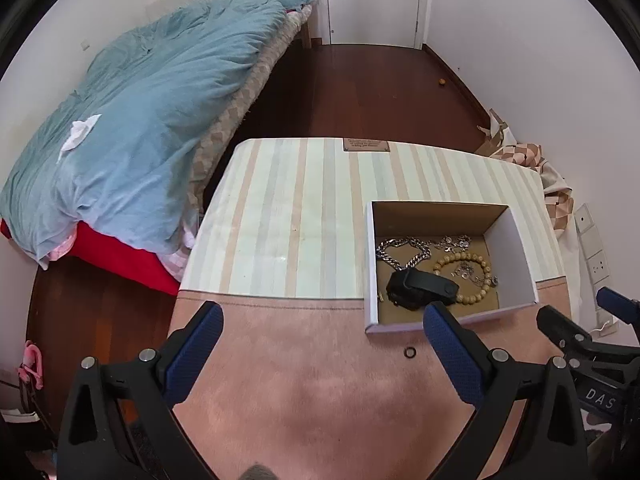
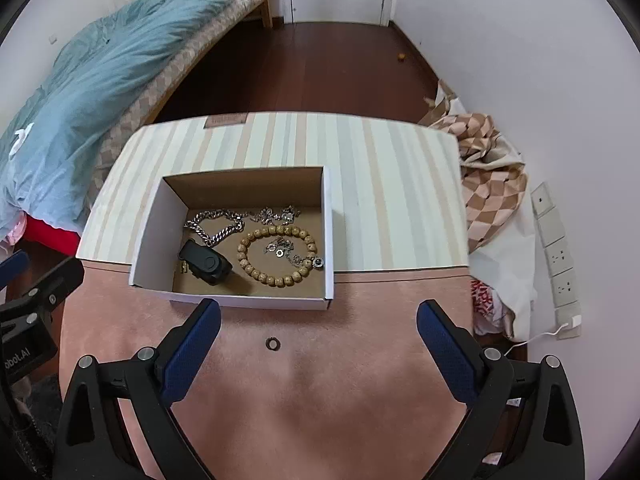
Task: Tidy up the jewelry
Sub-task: 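Withdraw both tools from the box back over the table, then grasp the small black ring on the table with the right gripper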
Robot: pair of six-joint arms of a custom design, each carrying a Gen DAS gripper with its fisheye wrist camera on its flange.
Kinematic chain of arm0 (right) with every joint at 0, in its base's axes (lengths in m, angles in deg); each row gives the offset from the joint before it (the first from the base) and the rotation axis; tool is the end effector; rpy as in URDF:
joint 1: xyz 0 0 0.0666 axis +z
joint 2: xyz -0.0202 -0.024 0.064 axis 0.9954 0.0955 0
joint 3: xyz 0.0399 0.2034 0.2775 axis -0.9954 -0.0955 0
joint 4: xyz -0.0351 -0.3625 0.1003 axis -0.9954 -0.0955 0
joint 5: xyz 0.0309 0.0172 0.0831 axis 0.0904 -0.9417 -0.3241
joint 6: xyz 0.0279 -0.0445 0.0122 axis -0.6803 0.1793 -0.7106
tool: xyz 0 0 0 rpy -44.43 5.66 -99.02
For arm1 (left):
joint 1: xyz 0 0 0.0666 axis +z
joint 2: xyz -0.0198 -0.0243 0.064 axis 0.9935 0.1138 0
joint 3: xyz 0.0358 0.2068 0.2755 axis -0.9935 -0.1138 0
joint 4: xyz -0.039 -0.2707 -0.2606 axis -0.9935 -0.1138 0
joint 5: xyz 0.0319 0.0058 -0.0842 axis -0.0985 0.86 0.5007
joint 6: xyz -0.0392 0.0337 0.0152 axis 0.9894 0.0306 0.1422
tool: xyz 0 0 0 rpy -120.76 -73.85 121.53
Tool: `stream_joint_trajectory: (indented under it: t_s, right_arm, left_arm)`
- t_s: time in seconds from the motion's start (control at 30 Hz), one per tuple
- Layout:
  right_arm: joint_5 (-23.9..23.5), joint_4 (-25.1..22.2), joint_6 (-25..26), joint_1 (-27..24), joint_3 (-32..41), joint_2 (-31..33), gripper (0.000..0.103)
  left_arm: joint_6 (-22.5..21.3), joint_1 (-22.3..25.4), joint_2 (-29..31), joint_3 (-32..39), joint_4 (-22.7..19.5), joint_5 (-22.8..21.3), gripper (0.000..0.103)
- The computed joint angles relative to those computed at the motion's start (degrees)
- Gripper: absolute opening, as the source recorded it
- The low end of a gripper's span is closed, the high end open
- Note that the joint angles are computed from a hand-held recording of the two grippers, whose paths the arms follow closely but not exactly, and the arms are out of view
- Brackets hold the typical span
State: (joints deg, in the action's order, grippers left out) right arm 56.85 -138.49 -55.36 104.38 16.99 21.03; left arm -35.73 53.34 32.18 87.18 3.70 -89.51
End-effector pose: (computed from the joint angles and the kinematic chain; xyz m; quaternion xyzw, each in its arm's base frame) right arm 0.3177 0.1042 0.4330 0.1588 0.9651 -0.0431 0.2036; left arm 0.3619 -0.2042 0.4424 0.1505 0.9543 -0.0133 0.2578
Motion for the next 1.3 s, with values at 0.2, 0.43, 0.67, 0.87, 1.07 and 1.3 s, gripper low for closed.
stream_joint_trajectory:
  t_s: [0.2, 0.43, 0.67, 0.87, 1.07, 1.3]
  right_arm:
    - [5.59, -3.18, -3.28, 3.65, 1.65, -2.86, 0.100]
    - [9.55, -6.50, -6.91, 6.93, 3.86, -5.63, 0.100]
    - [12.00, -8.78, -9.79, 9.76, 5.69, -7.27, 0.100]
    - [10.62, -6.97, -10.60, 9.61, 2.77, -8.57, 0.100]
    - [5.32, 2.06, -9.35, 7.60, -9.42, -11.54, 0.081]
    - [-3.91, 16.66, -6.73, 4.77, -22.15, -10.28, 0.066]
  left_arm:
    - [0.72, -1.90, -3.88, -1.29, -0.53, -2.54, 0.102]
    - [2.73, -3.59, -7.34, -1.64, -1.85, -2.63, 0.102]
    - [4.53, -5.04, -9.84, -1.64, -2.25, -3.00, 0.102]
    - [5.47, -5.20, -9.80, -2.85, -1.66, -4.15, 0.102]
    - [5.31, -4.41, -8.32, -9.55, 0.05, -6.92, 0.102]
    - [5.88, -1.97, -5.38, -16.17, 1.62, -6.53, 0.102]
